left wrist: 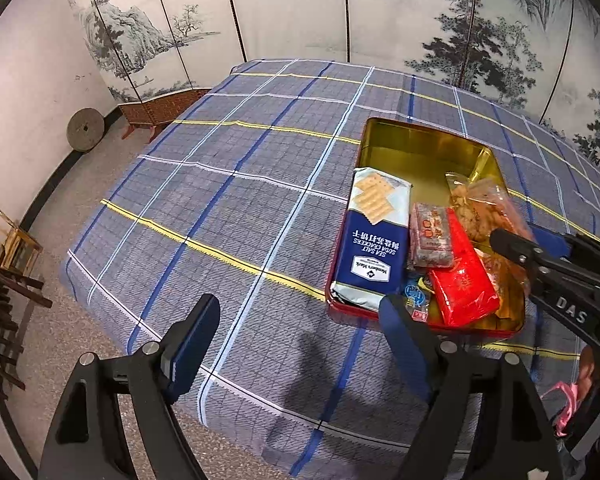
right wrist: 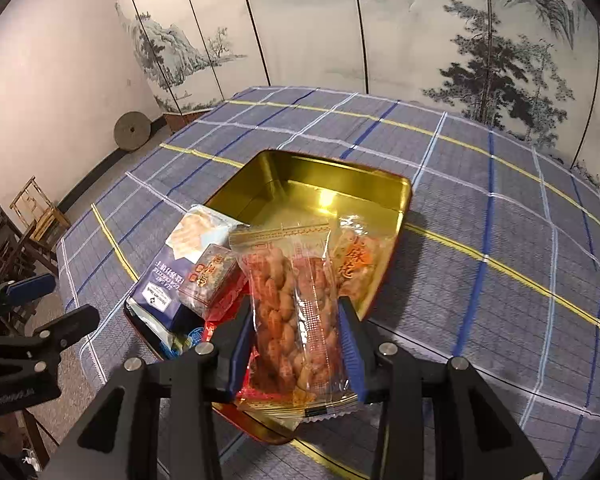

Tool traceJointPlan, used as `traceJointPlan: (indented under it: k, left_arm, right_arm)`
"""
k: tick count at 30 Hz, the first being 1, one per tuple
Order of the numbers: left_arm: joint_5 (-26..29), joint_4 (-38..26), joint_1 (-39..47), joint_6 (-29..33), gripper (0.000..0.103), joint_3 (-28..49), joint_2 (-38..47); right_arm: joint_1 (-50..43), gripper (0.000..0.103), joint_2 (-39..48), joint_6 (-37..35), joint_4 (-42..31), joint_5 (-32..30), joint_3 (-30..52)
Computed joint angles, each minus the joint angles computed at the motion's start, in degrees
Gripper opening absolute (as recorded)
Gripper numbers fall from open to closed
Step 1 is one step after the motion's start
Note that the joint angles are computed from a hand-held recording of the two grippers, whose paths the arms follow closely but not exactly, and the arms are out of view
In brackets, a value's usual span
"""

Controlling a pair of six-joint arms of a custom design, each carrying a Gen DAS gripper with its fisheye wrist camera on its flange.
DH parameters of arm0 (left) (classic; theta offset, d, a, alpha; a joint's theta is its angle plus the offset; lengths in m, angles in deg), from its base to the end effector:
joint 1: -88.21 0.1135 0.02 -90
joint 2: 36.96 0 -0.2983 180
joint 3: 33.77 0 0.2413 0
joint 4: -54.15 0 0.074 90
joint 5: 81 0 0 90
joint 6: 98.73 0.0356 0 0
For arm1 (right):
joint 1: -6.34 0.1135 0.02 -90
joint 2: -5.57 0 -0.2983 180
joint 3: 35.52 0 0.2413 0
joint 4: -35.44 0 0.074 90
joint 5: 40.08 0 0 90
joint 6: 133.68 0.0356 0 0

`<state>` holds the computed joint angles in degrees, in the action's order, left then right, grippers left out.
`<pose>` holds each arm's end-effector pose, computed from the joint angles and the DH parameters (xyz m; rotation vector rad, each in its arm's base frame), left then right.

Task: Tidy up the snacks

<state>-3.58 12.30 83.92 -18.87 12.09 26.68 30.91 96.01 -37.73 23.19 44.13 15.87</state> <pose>0.1724 -0.0052 0.2133 -0.2090 2.5758 0.1944 0.2514 0.1189 0.1744 -0.4470 2.4530 0.3521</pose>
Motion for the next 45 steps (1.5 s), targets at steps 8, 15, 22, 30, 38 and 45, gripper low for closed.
traceJointPlan:
  k: [8, 15, 22, 30, 38, 45]
  left_arm:
    - [1.23, -0.49, 3.32, 1.91, 0.083, 0.65, -0.78]
    - [1.69, -0.42, 5.48, 2.57, 0.086, 0.56, -0.62]
    - [1.86, 0.01, 5.99, 2.37, 0.087, 0.11, 0.17]
    - [1.43, -0.9, 5.14, 1.22, 0.087, 0.25, -0.33]
    - [-0.69, -2.1, 0.81, -1.89, 0.087, 0.21, -0.65]
    - [-1.75, -2.21, -4.4, -5.66, 0.087, 0.09, 0.39]
  right_arm:
    - [2.68, 0.04, 5.45, 1.67, 1.2, 2.45, 3.15]
    - [4.61, 0.041, 8.84, 2.9, 2.78, 5.07, 4.25]
    - [8.13, 0.05, 9.45, 2.88, 3.74, 11.3, 3.93]
    - [11.51, 0.08, 5.96, 2.79, 3.9, 17.02, 1.02]
    - [15.23, 0.087, -2.98, 3.35, -0.79, 22.09, -3.13]
    - [16.32, 0.087, -9.44, 6.31, -5.6, 23.76, -6.09]
